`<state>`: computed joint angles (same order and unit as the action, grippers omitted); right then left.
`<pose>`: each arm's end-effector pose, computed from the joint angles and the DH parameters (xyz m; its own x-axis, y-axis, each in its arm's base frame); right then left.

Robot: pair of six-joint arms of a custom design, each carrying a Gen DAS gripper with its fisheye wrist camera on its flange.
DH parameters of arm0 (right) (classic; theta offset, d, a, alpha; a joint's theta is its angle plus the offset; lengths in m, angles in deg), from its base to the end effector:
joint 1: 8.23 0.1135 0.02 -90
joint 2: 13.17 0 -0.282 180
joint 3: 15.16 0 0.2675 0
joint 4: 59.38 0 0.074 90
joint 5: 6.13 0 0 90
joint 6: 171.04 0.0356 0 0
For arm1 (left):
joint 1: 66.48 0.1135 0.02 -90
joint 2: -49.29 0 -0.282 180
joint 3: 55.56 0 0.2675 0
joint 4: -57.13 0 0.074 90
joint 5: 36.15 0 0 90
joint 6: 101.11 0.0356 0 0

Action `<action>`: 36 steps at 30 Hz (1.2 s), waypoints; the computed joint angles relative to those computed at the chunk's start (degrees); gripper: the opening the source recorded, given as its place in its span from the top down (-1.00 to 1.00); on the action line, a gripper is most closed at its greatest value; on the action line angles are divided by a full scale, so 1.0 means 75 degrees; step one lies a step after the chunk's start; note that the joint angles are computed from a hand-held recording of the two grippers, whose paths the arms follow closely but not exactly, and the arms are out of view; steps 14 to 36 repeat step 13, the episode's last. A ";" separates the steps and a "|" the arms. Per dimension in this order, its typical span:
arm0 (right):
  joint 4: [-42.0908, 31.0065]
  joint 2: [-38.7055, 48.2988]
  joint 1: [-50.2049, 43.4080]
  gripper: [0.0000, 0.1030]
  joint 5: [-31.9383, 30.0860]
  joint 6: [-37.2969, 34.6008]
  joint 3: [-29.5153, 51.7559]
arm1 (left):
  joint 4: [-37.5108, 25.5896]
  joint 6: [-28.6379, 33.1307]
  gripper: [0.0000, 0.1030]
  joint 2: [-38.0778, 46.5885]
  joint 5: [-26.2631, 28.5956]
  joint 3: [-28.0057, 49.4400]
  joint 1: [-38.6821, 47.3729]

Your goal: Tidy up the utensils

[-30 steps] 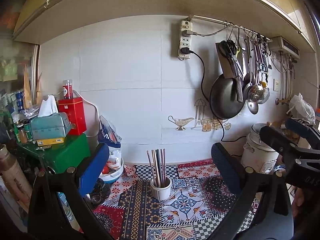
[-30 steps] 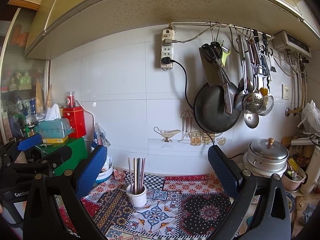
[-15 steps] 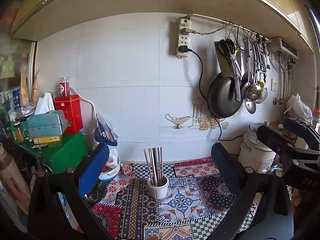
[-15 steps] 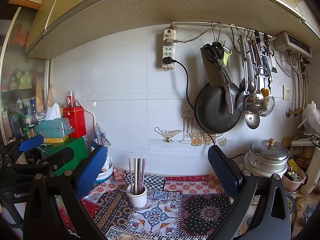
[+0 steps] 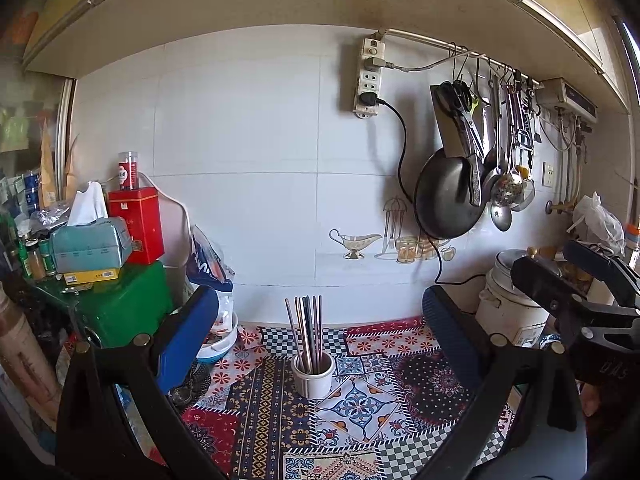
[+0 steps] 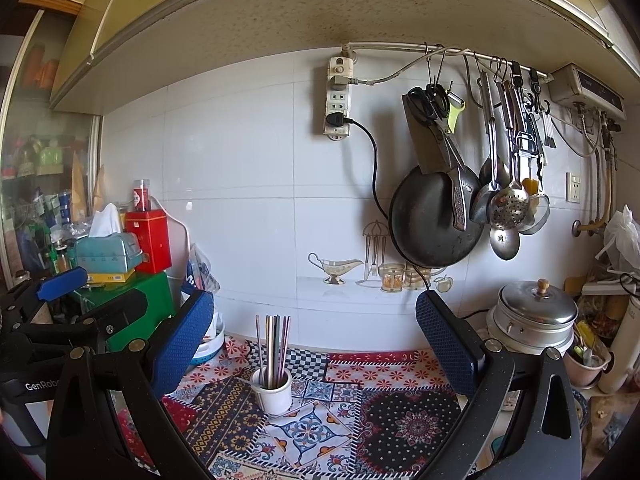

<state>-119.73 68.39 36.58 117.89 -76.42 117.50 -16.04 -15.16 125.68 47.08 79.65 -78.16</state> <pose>0.1905 0.1612 0.5840 -0.1292 -0.0342 -0.9910 -0.1826 0.9831 -0.0101 0.1948 -0.0360 0.5893 -0.2484 -0.0203 -0.9684 0.0718 0.9966 -0.0393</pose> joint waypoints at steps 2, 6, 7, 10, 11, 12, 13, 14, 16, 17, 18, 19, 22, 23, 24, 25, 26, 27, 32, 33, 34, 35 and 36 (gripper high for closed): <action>0.0012 -0.0005 -0.0034 -0.96 -0.0059 -0.0013 -0.0018 | -0.0011 -0.0005 -0.99 0.0018 -0.0035 0.0024 -0.0027; 0.0026 0.0002 -0.0094 -0.96 -0.0148 -0.0024 -0.0034 | 0.0013 -0.0025 -0.99 0.0012 -0.0105 0.0005 -0.0066; 0.0032 0.0006 -0.0113 -0.96 -0.0175 -0.0036 -0.0041 | 0.0024 -0.0021 -0.99 0.0011 -0.0112 -0.0011 -0.0067; 0.0019 0.0023 -0.0126 -0.96 -0.0203 -0.0021 -0.0028 | 0.0067 -0.0029 -0.99 0.0005 -0.0095 -0.0059 -0.0044; 0.0010 0.0033 -0.0140 -0.96 -0.0222 -0.0017 -0.0017 | 0.0063 -0.0031 -0.99 0.0008 -0.0100 -0.0058 -0.0044; 0.0011 0.0038 -0.0151 -0.96 -0.0232 -0.0020 -0.0014 | 0.0066 -0.0036 -0.99 0.0012 -0.0110 -0.0064 -0.0044; 0.0011 0.0045 -0.0157 -0.96 -0.0239 -0.0024 -0.0008 | 0.0074 -0.0042 -0.99 0.0019 -0.0111 -0.0077 -0.0035; 0.0011 0.0045 -0.0157 -0.96 -0.0239 -0.0024 -0.0008 | 0.0074 -0.0042 -0.99 0.0019 -0.0111 -0.0077 -0.0035; 0.0011 0.0045 -0.0157 -0.96 -0.0239 -0.0024 -0.0008 | 0.0074 -0.0042 -0.99 0.0019 -0.0111 -0.0077 -0.0035; 0.0011 0.0045 -0.0157 -0.96 -0.0239 -0.0024 -0.0008 | 0.0074 -0.0042 -0.99 0.0019 -0.0111 -0.0077 -0.0035; 0.0011 0.0045 -0.0157 -0.96 -0.0239 -0.0024 -0.0008 | 0.0074 -0.0042 -0.99 0.0019 -0.0111 -0.0077 -0.0035; 0.0011 0.0045 -0.0157 -0.96 -0.0239 -0.0024 -0.0008 | 0.0074 -0.0042 -0.99 0.0019 -0.0111 -0.0077 -0.0035; 0.0011 0.0045 -0.0157 -0.96 -0.0239 -0.0024 -0.0008 | 0.0074 -0.0042 -0.99 0.0019 -0.0111 -0.0077 -0.0035; 0.0011 0.0045 -0.0157 -0.96 -0.0239 -0.0024 -0.0008 | 0.0074 -0.0042 -0.99 0.0019 -0.0111 -0.0077 -0.0035; 0.0011 0.0045 -0.0157 -0.96 -0.0239 -0.0024 -0.0008 | 0.0074 -0.0042 -0.99 0.0019 -0.0111 -0.0077 -0.0035; 0.0011 0.0045 -0.0157 -0.96 -0.0239 -0.0024 -0.0008 | 0.0074 -0.0042 -0.99 0.0019 -0.0111 -0.0077 -0.0035; 0.0011 0.0045 -0.0157 -0.96 -0.0239 -0.0024 -0.0008 | 0.0074 -0.0042 -0.99 0.0019 -0.0111 -0.0077 -0.0035; 0.0011 0.0045 -0.0157 -0.96 -0.0239 -0.0024 -0.0008 | 0.0074 -0.0042 -0.99 0.0019 -0.0111 -0.0077 -0.0035; 0.0011 0.0045 -0.0157 -0.96 -0.0239 -0.0024 -0.0008 | 0.0074 -0.0042 -0.99 0.0019 -0.0111 -0.0077 -0.0035; 0.0011 0.0045 -0.0157 -0.96 -0.0239 -0.0024 -0.0008 | 0.0074 -0.0042 -0.99 0.0019 -0.0111 -0.0077 -0.0035; 0.0011 0.0045 -0.0157 -0.96 -0.0239 -0.0024 -0.0008 | 0.0074 -0.0042 -0.99 0.0019 -0.0111 -0.0077 -0.0035; 0.0011 0.0045 -0.0157 -0.96 -0.0239 -0.0024 -0.0008 | 0.0074 -0.0042 -0.99 0.0019 -0.0111 -0.0077 -0.0035; 0.0011 0.0045 -0.0157 -0.96 -0.0239 -0.0024 -0.0008 | 0.0074 -0.0042 -0.99 0.0019 -0.0111 -0.0077 -0.0035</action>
